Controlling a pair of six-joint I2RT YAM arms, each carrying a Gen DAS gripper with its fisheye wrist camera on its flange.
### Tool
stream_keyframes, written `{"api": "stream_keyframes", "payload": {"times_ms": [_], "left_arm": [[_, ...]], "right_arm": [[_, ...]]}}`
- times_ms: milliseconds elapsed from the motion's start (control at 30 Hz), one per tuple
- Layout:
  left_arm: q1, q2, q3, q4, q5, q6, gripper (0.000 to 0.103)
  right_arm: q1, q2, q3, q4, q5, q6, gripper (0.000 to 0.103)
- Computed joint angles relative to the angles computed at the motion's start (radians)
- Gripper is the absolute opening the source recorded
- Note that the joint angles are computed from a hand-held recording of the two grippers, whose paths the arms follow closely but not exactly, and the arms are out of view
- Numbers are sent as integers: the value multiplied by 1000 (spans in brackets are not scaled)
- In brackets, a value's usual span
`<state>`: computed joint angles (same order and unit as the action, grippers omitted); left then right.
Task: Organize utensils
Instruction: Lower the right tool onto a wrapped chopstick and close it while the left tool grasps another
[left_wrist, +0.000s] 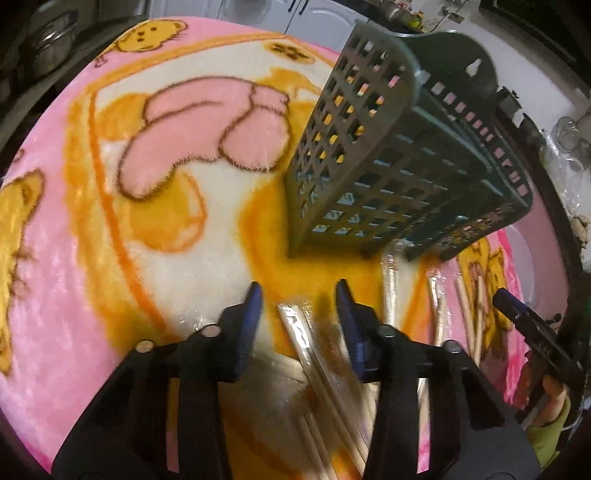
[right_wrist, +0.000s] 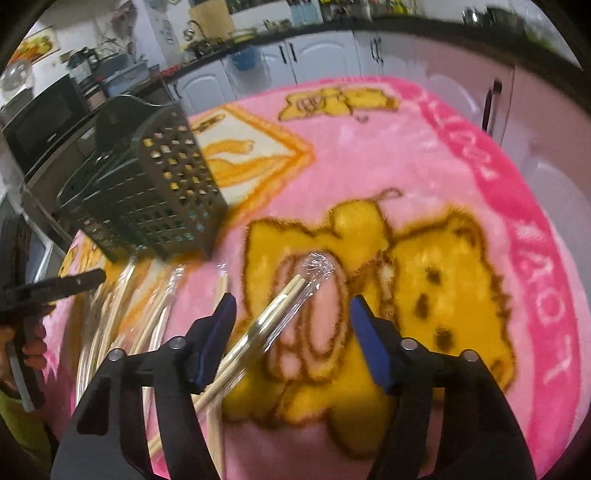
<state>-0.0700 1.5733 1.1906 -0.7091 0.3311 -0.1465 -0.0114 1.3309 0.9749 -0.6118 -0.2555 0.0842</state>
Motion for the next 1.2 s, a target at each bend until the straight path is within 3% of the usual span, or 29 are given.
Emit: {"api": "stream_keyframes", "payload": {"times_ms": [133, 200, 267, 367, 667, 1200], "left_arm": [[-7, 12, 10, -3, -23, 7, 25], [-7, 15, 11, -2, -43, 4, 17], [-7, 16, 1, 13, -44, 2, 13], [-3, 20, 2, 18, -50, 7, 8], [-6, -10, 16, 22, -50, 22, 0], [-30, -285, 74, -22, -12, 34, 0]], "right_arm": [[5, 93, 48, -2, 12, 8, 45], [24, 94, 51, 7, 51, 5, 36], [29, 94, 48, 23, 58, 2, 20], [24, 81, 33, 40, 45, -1, 8], [21, -14, 31, 59, -20, 1, 7], [137, -239, 145, -7, -97, -15, 5]]}}
